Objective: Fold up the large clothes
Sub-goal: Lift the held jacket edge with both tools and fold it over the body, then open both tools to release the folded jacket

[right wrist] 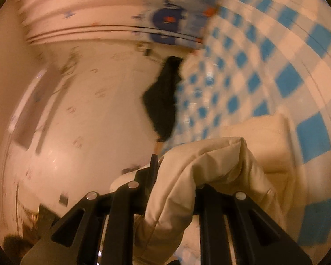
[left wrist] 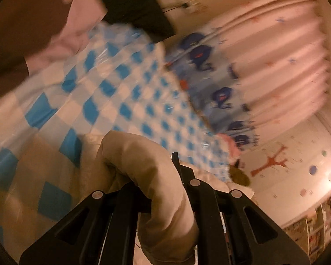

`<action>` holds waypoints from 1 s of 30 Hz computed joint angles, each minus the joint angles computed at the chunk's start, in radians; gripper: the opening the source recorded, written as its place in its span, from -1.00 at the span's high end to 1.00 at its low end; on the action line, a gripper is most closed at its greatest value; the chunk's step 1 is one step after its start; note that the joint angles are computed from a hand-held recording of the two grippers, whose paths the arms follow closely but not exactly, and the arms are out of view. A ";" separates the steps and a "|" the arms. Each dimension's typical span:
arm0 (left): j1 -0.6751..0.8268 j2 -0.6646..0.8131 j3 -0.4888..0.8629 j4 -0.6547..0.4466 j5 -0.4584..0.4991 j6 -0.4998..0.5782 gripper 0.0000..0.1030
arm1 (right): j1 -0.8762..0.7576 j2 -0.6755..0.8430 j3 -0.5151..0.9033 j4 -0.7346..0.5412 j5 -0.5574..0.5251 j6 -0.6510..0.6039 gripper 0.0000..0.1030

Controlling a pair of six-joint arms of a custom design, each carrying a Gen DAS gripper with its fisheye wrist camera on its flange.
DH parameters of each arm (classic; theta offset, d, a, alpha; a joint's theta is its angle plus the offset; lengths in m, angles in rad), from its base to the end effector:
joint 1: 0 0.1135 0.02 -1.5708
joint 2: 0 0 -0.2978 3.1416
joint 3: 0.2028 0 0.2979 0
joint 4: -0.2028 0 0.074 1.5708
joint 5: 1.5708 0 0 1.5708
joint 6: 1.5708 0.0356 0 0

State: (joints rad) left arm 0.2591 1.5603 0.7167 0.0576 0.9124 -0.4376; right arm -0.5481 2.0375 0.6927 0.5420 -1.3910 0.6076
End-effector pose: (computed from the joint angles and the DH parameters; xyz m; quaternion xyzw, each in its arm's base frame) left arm 0.3198 0.0556 0.1654 -0.1248 0.8372 -0.4360 0.3056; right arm 0.3031 -0.1440 0.0507 0.1877 0.7274 0.6024 0.2698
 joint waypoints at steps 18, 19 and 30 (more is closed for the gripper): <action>-0.020 0.388 0.130 0.515 -0.041 -0.687 -0.75 | 0.043 0.289 0.171 0.171 0.066 0.306 0.05; -0.026 0.378 0.134 0.490 -0.041 -0.663 -0.74 | 0.042 0.295 0.169 0.191 0.070 0.330 0.05; -0.487 -0.067 0.023 -0.026 -0.478 0.331 -0.75 | 0.040 -0.026 -0.148 0.689 0.321 0.363 -0.75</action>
State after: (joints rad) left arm -0.2283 1.4935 0.7395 0.0317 0.4340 -0.1064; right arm -0.5084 2.0114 0.5449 1.2311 -1.0704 0.9704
